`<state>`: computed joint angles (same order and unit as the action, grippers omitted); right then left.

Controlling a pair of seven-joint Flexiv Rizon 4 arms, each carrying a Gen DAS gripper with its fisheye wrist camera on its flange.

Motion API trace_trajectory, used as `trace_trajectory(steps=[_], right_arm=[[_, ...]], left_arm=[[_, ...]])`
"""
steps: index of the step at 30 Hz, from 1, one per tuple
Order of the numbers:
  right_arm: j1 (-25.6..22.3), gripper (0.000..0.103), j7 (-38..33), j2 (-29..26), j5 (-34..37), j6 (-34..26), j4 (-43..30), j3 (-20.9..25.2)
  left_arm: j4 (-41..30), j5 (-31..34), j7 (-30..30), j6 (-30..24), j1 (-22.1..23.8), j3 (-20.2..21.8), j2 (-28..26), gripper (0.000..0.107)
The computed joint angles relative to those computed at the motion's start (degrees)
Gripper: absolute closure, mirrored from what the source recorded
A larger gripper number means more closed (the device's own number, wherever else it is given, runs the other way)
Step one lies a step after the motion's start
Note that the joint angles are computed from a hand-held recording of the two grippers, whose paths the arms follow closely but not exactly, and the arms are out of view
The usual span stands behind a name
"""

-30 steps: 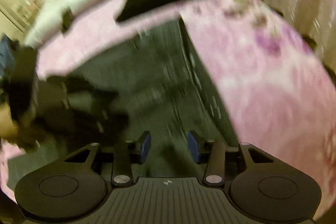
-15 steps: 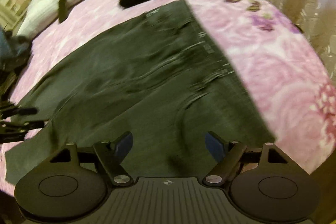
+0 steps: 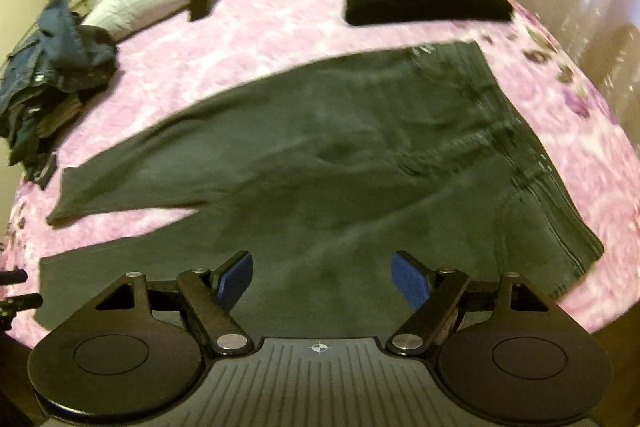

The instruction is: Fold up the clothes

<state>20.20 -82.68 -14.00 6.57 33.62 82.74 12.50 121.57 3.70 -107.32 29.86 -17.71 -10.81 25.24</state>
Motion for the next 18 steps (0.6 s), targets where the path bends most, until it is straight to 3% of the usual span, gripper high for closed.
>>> trace_trajectory(steps=[3, 10, 13, 18], right_arm=[[0.40, 0.023, -3.27, -1.12, 0.59, 0.27, -2.17, 0.66], [-1.74, 0.021, -16.62, -3.39, 4.90, -6.78, -8.38, 1.72], [-3.33, 0.021, -21.93, -2.73, 7.10, -8.11, -8.71, 1.25], [-2.38, 0.021, -20.88, -6.34, 4.87, -10.11, -12.77, -0.50]], left_arm=[[-0.06, 4.07, -7.22, -3.02, 2.28, -2.31, 5.12, 0.044], [-2.71, 8.13, -23.05, -12.72, 5.03, -9.59, 11.97, 0.042], [-3.42, 8.27, -24.15, -13.98, 3.90, -10.31, 11.74, 0.039], [-3.70, 11.11, -17.74, -14.07, 2.87, -7.53, 9.52, 0.039]])
